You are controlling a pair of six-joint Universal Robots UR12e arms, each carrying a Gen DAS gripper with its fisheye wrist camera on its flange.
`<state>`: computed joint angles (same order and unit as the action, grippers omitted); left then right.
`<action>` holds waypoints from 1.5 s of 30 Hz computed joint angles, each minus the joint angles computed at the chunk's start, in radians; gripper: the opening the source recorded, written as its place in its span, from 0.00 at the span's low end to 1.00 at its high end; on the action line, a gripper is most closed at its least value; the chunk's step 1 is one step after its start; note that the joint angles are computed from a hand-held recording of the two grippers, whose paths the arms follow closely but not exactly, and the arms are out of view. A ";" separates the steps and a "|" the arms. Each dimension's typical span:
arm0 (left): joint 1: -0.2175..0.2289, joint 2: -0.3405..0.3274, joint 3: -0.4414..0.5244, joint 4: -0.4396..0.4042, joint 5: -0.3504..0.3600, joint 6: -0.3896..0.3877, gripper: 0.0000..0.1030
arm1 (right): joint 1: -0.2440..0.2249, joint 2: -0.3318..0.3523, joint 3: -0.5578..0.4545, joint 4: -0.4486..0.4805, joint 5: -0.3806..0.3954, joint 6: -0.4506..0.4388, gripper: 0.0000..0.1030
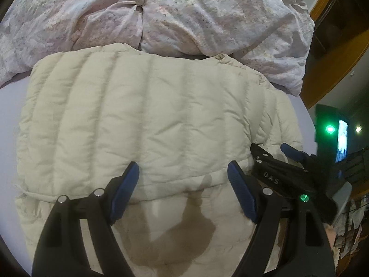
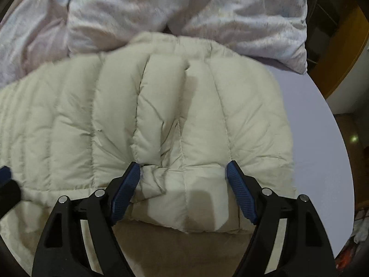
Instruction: Fold large clothes
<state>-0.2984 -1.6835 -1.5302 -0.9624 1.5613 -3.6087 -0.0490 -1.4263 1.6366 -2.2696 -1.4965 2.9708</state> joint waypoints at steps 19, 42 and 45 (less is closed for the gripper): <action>0.000 0.047 -0.033 -0.038 0.098 0.022 0.77 | -0.083 -0.049 0.000 0.119 0.168 0.020 0.82; 0.216 0.428 -0.323 -0.291 -0.123 0.150 0.78 | -0.441 -0.171 0.039 0.811 0.435 -0.346 0.82; 0.242 0.462 -0.358 -0.305 -0.173 0.141 0.78 | -0.454 -0.157 0.038 0.913 0.449 -0.405 0.78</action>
<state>-0.0559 -1.2215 -1.8877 -1.2679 1.3883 -3.4677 -0.5033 -1.5835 1.6744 -1.3564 -1.0476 2.5659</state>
